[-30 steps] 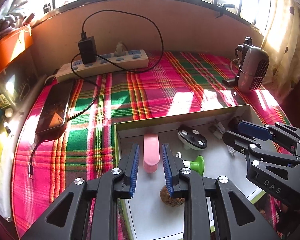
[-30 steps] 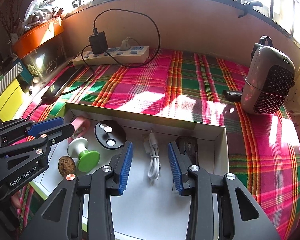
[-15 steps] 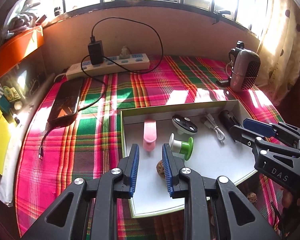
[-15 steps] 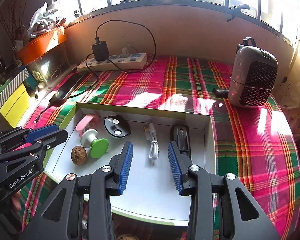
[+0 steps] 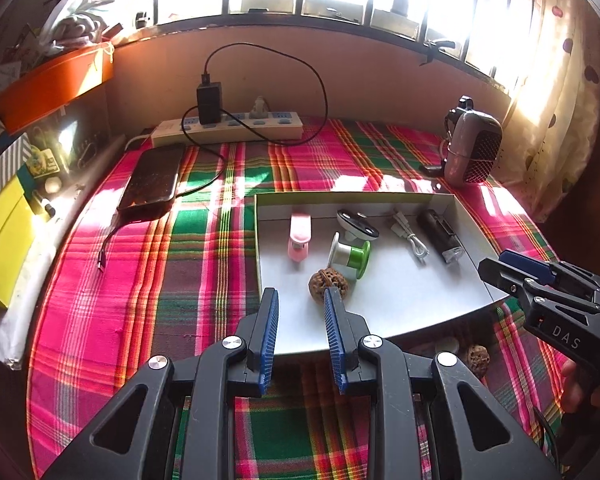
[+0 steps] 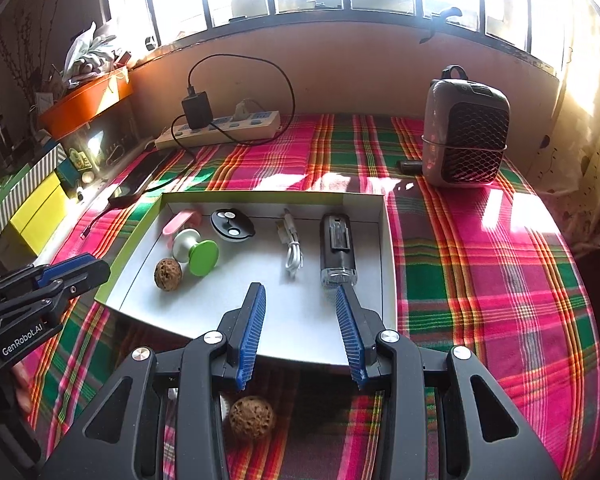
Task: Organize objects
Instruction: 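Withdraw both open grippers from the box toward the items beside it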
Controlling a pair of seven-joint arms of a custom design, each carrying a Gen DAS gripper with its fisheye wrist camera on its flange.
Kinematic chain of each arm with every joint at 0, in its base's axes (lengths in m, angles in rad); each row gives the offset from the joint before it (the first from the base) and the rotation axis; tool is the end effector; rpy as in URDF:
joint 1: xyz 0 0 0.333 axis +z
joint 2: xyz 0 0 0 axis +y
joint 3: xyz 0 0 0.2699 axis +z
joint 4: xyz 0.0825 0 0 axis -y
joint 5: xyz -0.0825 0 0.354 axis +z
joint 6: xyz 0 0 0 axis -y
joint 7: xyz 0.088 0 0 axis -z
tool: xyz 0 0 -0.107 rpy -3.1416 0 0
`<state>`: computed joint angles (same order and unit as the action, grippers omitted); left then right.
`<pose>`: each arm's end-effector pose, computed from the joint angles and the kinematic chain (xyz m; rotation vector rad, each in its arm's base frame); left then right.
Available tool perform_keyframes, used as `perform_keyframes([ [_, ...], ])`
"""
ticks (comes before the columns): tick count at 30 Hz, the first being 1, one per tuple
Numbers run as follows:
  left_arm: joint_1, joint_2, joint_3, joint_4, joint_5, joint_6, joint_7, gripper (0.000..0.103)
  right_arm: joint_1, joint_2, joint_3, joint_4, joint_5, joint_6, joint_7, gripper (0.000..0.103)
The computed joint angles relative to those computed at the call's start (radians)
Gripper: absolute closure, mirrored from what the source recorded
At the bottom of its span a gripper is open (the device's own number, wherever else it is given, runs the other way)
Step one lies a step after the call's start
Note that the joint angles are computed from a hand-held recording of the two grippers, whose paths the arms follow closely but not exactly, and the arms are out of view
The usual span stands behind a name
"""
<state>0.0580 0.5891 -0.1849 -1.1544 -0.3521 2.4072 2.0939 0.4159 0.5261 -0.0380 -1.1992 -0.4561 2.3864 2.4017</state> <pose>0.7136 -0.0532 0.5073 -1.4597 2.2062 -0.9772 0.6537 0.2629 0.5228 -1.5638 1.9385 -0.7034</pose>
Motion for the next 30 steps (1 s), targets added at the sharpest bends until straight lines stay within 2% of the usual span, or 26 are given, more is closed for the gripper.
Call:
perform_keyframes([
  [3, 0.017, -0.042, -0.011, -0.070, -0.030, 0.018, 0.023, 0.081, 0.013, -0.056, -0.008, -0.087, -0.033, 0.023, 0.040, 0.065],
  [13, 0.040, -0.151, -0.014, -0.248, -0.128, 0.022, 0.115, 0.081, 0.007, -0.173, 0.031, -0.289, -0.081, 0.108, 0.080, 0.065],
  [16, 0.042, -0.171, -0.012, -0.281, -0.150, 0.022, 0.130, 0.081, 0.005, -0.183, 0.041, -0.310, -0.080, 0.107, 0.080, 0.064],
  [19, 0.044, -0.185, -0.010, -0.303, -0.171, 0.014, 0.149, 0.080, -0.002, -0.189, 0.050, -0.332, -0.067, 0.128, 0.077, 0.057],
  [30, 0.043, -0.198, 0.000, -0.331, -0.207, -0.037, 0.178, 0.078, 0.003, -0.160, 0.058, -0.313, -0.035, 0.108, 0.033, 0.057],
])
